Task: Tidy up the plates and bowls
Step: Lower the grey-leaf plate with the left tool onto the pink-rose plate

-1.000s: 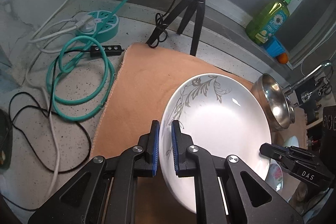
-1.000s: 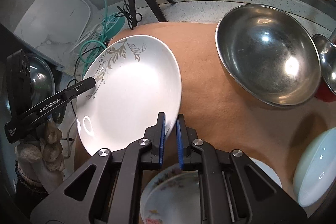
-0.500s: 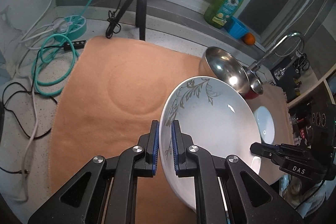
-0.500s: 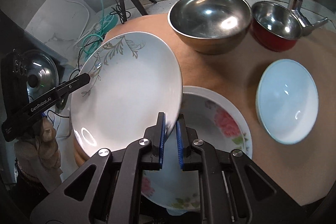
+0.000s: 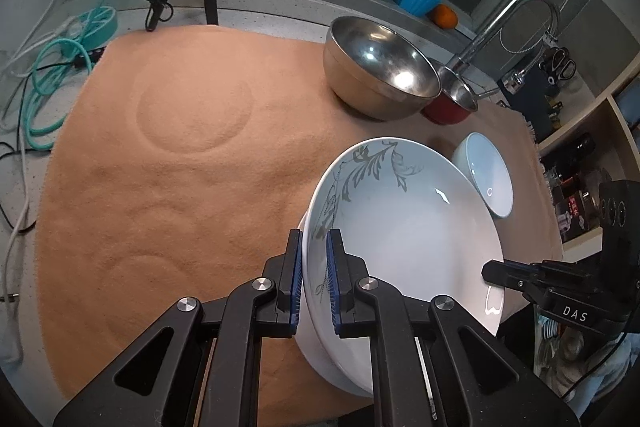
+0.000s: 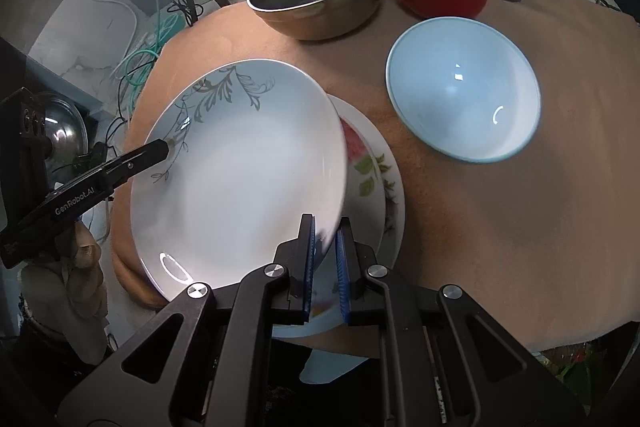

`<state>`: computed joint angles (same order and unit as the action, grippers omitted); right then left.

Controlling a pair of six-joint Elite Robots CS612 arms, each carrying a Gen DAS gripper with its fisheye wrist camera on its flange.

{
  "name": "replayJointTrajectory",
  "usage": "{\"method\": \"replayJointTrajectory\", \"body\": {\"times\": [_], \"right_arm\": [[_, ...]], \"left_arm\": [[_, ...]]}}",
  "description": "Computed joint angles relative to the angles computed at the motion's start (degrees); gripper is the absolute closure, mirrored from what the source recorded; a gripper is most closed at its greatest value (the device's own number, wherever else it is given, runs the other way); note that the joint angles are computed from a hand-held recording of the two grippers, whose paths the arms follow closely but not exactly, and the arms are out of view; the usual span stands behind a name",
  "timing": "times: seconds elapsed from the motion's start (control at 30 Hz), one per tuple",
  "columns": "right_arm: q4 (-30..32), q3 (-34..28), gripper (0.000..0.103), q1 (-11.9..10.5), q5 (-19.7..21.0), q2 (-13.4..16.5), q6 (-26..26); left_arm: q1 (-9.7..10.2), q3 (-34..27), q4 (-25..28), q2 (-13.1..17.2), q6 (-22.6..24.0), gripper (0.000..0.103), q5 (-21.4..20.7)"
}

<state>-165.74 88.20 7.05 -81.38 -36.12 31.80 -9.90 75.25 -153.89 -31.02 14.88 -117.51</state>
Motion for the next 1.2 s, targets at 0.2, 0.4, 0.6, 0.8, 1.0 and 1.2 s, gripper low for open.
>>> {"method": "replayJointTrajectory", "body": {"times": [0.2, 0.4, 0.6, 0.8, 1.0, 1.2], "right_arm": [[0.07, 0.81, 0.093, 0.02, -0.26, -0.16, 0.18], [0.09, 1.83, 0.093, -0.1, -0.33, -0.48, 0.4], [0.17, 2.18, 0.093, -0.16, -0.52, -0.62, 0.21], [0.59, 1.94, 0.093, -0.01, -1.02, -0.51, -0.41], [2.17, 1.19, 0.092, 0.46, -2.93, -0.51, -1.99], [3.24, 0.94, 0.091, 0.41, -2.99, -0.5, -2.23]], "left_arm": [[-0.34, 0.71, 0.41, -0.16, 1.01, 0.093, 0.78], [-0.68, 1.13, 0.64, -0.24, 1.74, 0.093, 1.29], [-0.85, 1.28, 0.63, -0.24, 2.02, 0.093, 1.68], [-0.97, 1.48, 0.21, -0.3, 2.34, 0.093, 2.18], [-1.23, 1.76, -0.01, -0.5, 3.51, 0.093, 3.24], [-1.67, 1.71, 1.13, -0.8, 6.53, 0.093, 4.86]]}}
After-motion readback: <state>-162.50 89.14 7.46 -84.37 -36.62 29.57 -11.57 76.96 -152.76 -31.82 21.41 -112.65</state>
